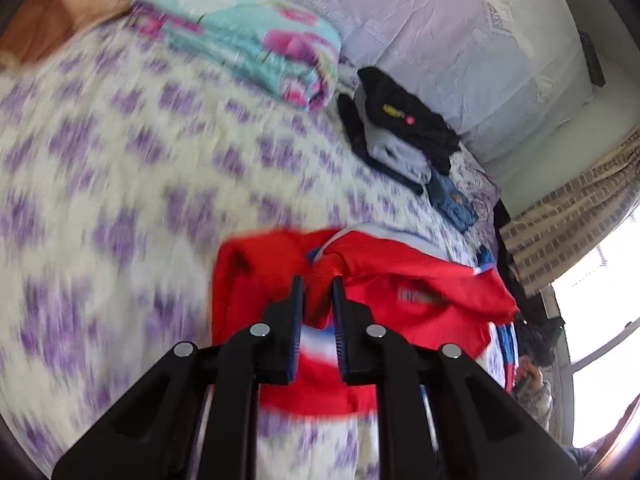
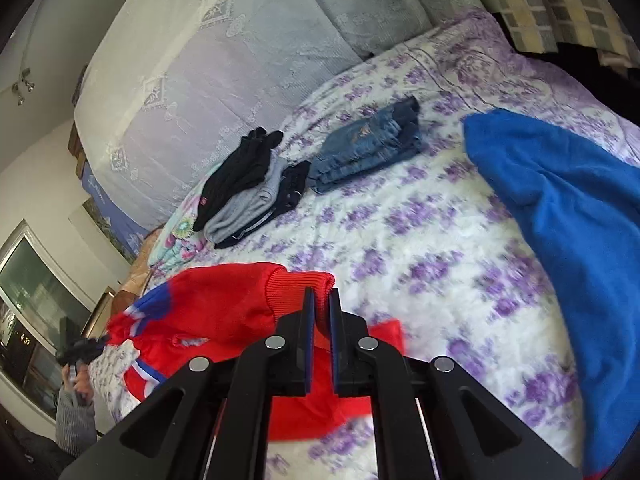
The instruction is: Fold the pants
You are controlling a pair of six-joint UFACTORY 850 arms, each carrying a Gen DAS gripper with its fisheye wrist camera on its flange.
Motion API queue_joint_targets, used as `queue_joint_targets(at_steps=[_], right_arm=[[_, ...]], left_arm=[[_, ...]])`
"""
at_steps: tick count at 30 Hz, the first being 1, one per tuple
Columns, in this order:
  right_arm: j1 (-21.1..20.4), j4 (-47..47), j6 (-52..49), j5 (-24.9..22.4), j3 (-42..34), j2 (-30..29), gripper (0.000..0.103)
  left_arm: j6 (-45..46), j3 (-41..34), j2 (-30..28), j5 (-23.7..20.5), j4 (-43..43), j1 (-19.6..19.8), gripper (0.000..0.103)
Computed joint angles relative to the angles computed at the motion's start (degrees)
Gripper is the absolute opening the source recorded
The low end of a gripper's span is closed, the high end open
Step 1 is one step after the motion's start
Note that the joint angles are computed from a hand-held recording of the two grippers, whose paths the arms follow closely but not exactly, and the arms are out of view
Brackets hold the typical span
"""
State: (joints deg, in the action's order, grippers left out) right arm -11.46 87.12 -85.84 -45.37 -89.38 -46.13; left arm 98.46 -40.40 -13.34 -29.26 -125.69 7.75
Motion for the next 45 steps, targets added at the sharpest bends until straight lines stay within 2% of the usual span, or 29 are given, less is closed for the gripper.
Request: queue_joint_targets(at_steps=[3, 4, 5, 8, 9, 10, 12, 16, 18, 19, 22, 24, 25, 26, 27, 29, 31, 34, 37, 40, 43, 44, 45], right_arm=[[-1.9, 1.9, 1.9, 0.7, 3.3, 0.3, 0.011], [-3.1, 3.3, 3.4, -1.2, 4.2, 0.2, 0.012], [-3.8, 4.9, 3.8, -2.5, 5.4, 0.3, 0.012], [-4.9, 7.0, 3.4, -6.9, 9.0, 1.9, 0.015], [-4.7, 6.6, 3.6, -7.6, 10.0, 2.5, 0.020], [-4.3, 6.5, 3.7, -7.8, 11.2, 3.4, 0.040], [-3.7, 8.0, 2.4, -8.7, 13.9, 5.0, 0.060], [-2.2, 8.9, 3.7, -8.2, 16.7, 5.9, 0.060], [-1.6, 8.1, 7.5, -8.3, 16.6, 4.6, 0.060], [-1.5, 8.1, 8.4, -8.5, 16.5, 3.9, 0.060], [-0.7, 10.2, 9.6, -9.0, 15.8, 2.0, 0.060], [-0.4, 11.9, 8.9, -9.3, 14.6, 1.0, 0.056], [-0.3, 12.8, 8.6, -9.2, 14.2, 0.6, 0.047], [-0.3, 13.4, 8.0, -8.8, 13.7, 0.4, 0.032], [-0.2, 14.0, 7.1, -8.1, 13.7, 0.5, 0.023], [0.3, 16.0, 3.7, -6.2, 14.4, 1.8, 0.016], [1.1, 16.5, 0.0, -5.5, 14.0, 3.4, 0.013], [1.8, 17.5, -3.7, -7.8, 12.9, 5.5, 0.011], [1.9, 18.5, -5.8, -9.3, 11.5, 6.6, 0.011], [1.4, 17.2, -4.3, -5.2, 10.3, 5.3, 0.011], [-0.1, 13.4, 3.0, 0.8, 9.2, 1.5, 0.011], [-0.9, 13.3, 5.0, 1.2, 9.7, 0.6, 0.011], [-1.8, 13.7, 6.2, -0.6, 10.7, 0.2, 0.012]], left_arm=[[0.5, 7.2, 0.1, -5.6, -4.5, 0.9, 0.017], [0.7, 9.5, 0.2, -8.8, -5.5, 1.7, 0.019], [1.3, 11.2, 0.7, -9.7, -7.2, 2.0, 0.019], [3.7, 14.8, 4.6, -6.7, -13.9, 1.8, 0.016], [3.5, 15.2, 5.4, -6.7, -13.8, 2.0, 0.016], [3.9, 15.2, 6.3, -5.8, -14.2, 1.5, 0.016], [5.8, 14.3, 7.5, -4.4, -15.0, -0.4, 0.016], [11.7, 10.4, 7.1, -1.4, -17.5, -6.7, 0.019], [12.8, 7.7, 5.0, -1.3, -18.3, -9.4, 0.047], [13.4, 6.4, 3.7, -1.5, -19.3, -10.4, 0.049], [13.3, 3.0, -0.6, -3.3, -18.3, -12.4, 0.049], [14.3, 1.6, -2.7, -3.6, -20.5, -13.6, 0.049], [15.3, 1.0, -3.7, -3.6, -21.7, -14.1, 0.049], [17.5, 0.8, -4.3, -3.4, -24.3, -14.7, 0.049], [19.7, 0.5, -4.9, -3.1, -27.1, -15.2, 0.049], [22.6, 0.4, -5.9, -3.5, -31.0, -15.7, 0.049], [22.4, 1.0, -6.8, -5.8, -31.2, -15.0, 0.049], [19.6, 1.6, -7.5, -8.5, -29.0, -13.6, 0.049], [21.0, 2.2, -6.9, -8.5, -30.7, -13.8, 0.049], [21.2, 2.7, -6.6, -8.9, -31.1, -13.7, 0.049], [20.8, 3.3, -6.2, -9.4, -30.9, -13.4, 0.049], [20.7, 3.5, -6.0, -9.2, -31.0, -13.4, 0.049], [20.9, 3.6, -5.6, -8.6, -31.3, -13.5, 0.049]])
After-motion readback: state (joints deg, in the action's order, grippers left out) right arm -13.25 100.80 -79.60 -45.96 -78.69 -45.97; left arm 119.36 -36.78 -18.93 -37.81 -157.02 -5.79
